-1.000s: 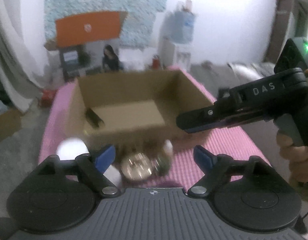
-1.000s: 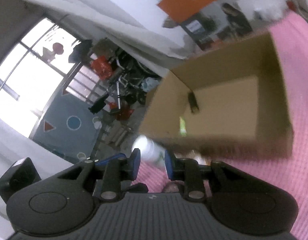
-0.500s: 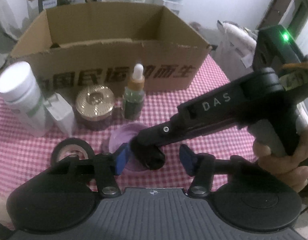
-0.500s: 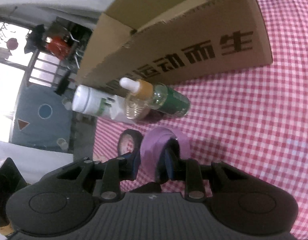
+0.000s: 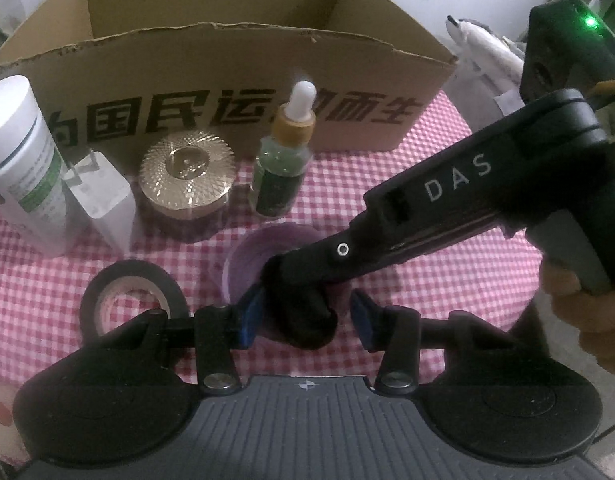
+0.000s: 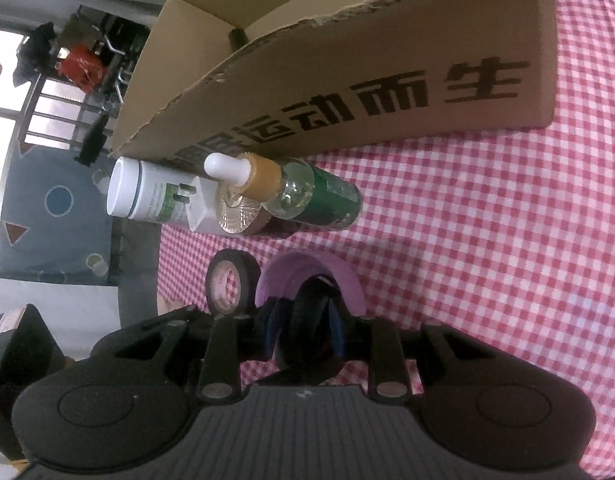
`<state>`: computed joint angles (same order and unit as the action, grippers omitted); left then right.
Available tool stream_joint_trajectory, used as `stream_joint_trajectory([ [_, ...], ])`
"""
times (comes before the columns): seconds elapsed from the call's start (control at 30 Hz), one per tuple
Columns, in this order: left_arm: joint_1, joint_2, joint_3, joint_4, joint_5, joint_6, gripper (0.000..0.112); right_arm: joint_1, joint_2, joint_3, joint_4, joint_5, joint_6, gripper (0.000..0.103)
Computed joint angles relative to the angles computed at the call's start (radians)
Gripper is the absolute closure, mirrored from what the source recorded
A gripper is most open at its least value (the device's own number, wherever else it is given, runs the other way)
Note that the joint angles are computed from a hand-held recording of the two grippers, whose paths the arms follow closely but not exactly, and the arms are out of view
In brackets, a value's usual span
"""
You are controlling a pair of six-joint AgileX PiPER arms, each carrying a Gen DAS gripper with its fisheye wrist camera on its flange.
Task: Organize rigid objects
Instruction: 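Grasp the black round object in the pink bowl with the right gripper, then carry the black round object into the box and open the right gripper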
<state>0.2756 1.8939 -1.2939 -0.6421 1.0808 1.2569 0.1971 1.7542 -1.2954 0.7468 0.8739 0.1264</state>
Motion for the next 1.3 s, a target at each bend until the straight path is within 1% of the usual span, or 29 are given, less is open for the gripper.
stream_joint_trajectory([
  [0.1, 0.002, 0.007, -0.023, 0.001, 0.021, -0.010, 0.062, 0.012, 0.023, -0.029, -0.020, 0.001, 0.021, 0.075],
  [0.13, 0.000, 0.008, -0.024, 0.001, 0.018, -0.010, 0.062, 0.015, 0.030, -0.039, -0.025, 0.005, 0.027, 0.075],
  [0.23, -0.008, 0.023, -0.037, 0.001, 0.021, -0.015, 0.062, 0.019, 0.052, -0.056, -0.024, 0.016, 0.030, 0.075],
  [0.4, -0.018, 0.048, -0.066, -0.012, 0.023, -0.032, 0.064, 0.021, 0.065, -0.050, 0.005, -0.013, 0.012, 0.078],
  [0.47, -0.017, 0.052, -0.070, -0.015, 0.028, -0.036, 0.065, 0.021, 0.053, -0.022, 0.031, -0.041, -0.008, 0.078],
  [0.57, -0.012, 0.060, -0.078, -0.016, 0.027, -0.039, 0.070, 0.016, 0.024, 0.030, 0.062, -0.074, -0.038, 0.081],
  [0.63, 0.001, 0.047, -0.066, -0.013, 0.026, -0.027, 0.076, 0.023, -0.002, 0.060, 0.059, -0.104, -0.044, 0.082],
  [0.83, 0.044, -0.036, -0.008, -0.044, 0.024, 0.044, 0.078, 0.051, -0.082, 0.093, 0.036, -0.150, -0.043, 0.082],
  [1.1, 0.151, -0.147, -0.005, -0.148, 0.109, 0.120, 0.078, 0.121, -0.181, 0.026, -0.103, -0.187, 0.037, 0.082],
  [1.17, 0.169, -0.167, -0.020, -0.182, 0.123, 0.125, 0.078, 0.134, -0.186, -0.023, -0.136, -0.190, 0.048, 0.082],
  [1.3, 0.175, -0.165, -0.096, -0.238, 0.138, 0.086, 0.078, 0.113, -0.152, -0.148, -0.145, -0.155, 0.021, 0.082],
])
